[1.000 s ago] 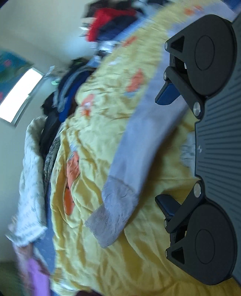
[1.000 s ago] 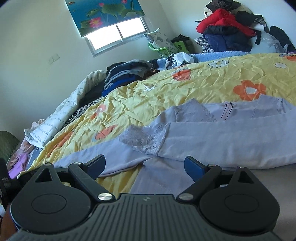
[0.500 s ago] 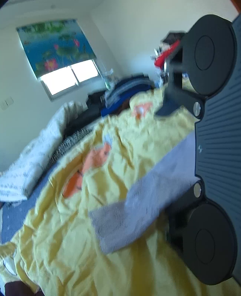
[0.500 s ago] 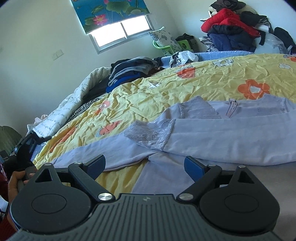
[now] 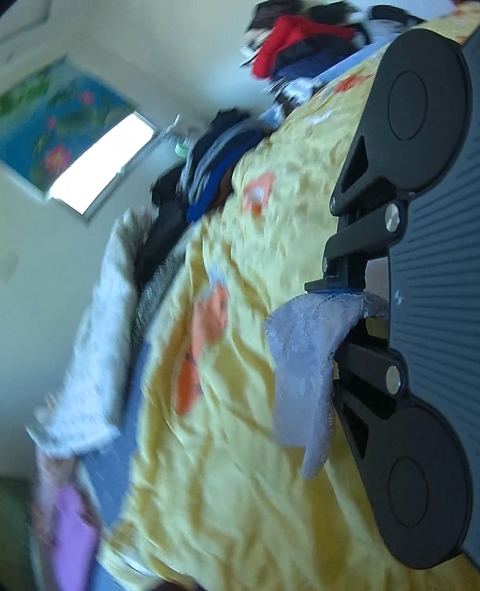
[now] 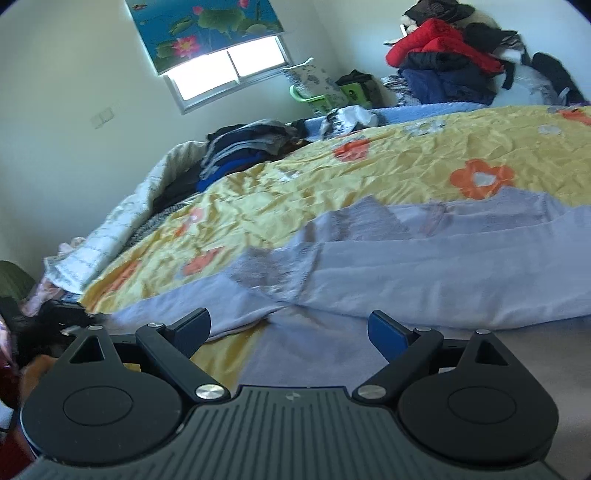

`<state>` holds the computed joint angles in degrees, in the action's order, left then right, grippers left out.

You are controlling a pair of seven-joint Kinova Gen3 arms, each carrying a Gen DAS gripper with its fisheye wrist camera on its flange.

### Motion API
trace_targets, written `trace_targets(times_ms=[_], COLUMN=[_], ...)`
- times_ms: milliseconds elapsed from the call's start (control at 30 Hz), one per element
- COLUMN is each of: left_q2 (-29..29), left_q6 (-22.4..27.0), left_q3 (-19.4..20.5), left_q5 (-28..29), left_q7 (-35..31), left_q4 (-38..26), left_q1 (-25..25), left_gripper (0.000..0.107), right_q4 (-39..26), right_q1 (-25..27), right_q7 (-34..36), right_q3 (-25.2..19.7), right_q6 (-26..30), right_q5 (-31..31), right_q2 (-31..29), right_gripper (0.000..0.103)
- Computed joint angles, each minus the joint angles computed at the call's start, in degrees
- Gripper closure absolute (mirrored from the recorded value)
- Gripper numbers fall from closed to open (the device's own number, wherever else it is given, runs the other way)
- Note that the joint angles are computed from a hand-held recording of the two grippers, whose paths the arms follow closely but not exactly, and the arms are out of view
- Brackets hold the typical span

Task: Fold small clothes
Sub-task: 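Carry the held sleeve with the left gripper across the sweater body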

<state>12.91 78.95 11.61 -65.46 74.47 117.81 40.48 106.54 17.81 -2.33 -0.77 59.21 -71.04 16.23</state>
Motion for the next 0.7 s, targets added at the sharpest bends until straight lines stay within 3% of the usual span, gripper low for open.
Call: trace_targets(times_ms=[100,167,333,633,700], left_q2=[2.63,3.76,3.8,10.55,12.7], left_q6=[4.41,5.03,-4.13,-9.9,-9.04], left_q3=[5.71,6.9,-1.02,-4.76,-3.32], left_q5=[-3.91,-6.3,-10.06,-11.0,-10.71], left_q7=[-6.99,-11.65,-16.8,-30.26,-34.92], left_q4=[-4.42,-7.2,-11.12,-22.16,-25.65], left_q1=[-3.3,-3.69,1.19,4.08,3.38], left_gripper=[0.104,0.104,0.103,0.104,0.103], right_q4=[0.82,1.35,0.16,0.26,0.49], right_q1=[-1.07,-1.27,0.39,3.47,3.98], right_q7=[2.03,3.48,2.8,4.57,4.95], right_q3=[0.31,0.38,0.51,0.01,0.2], right_q6=[-5.8,-8.91,-8.93,-8.52,-8.42], right_q5=[0.51,0.6,1.51,-0.76,-1.9], right_q2=[-1.06,-1.38,-0.04,0.89,0.95], right_gripper=[0.009,0.009,0.009,0.009,0.009])
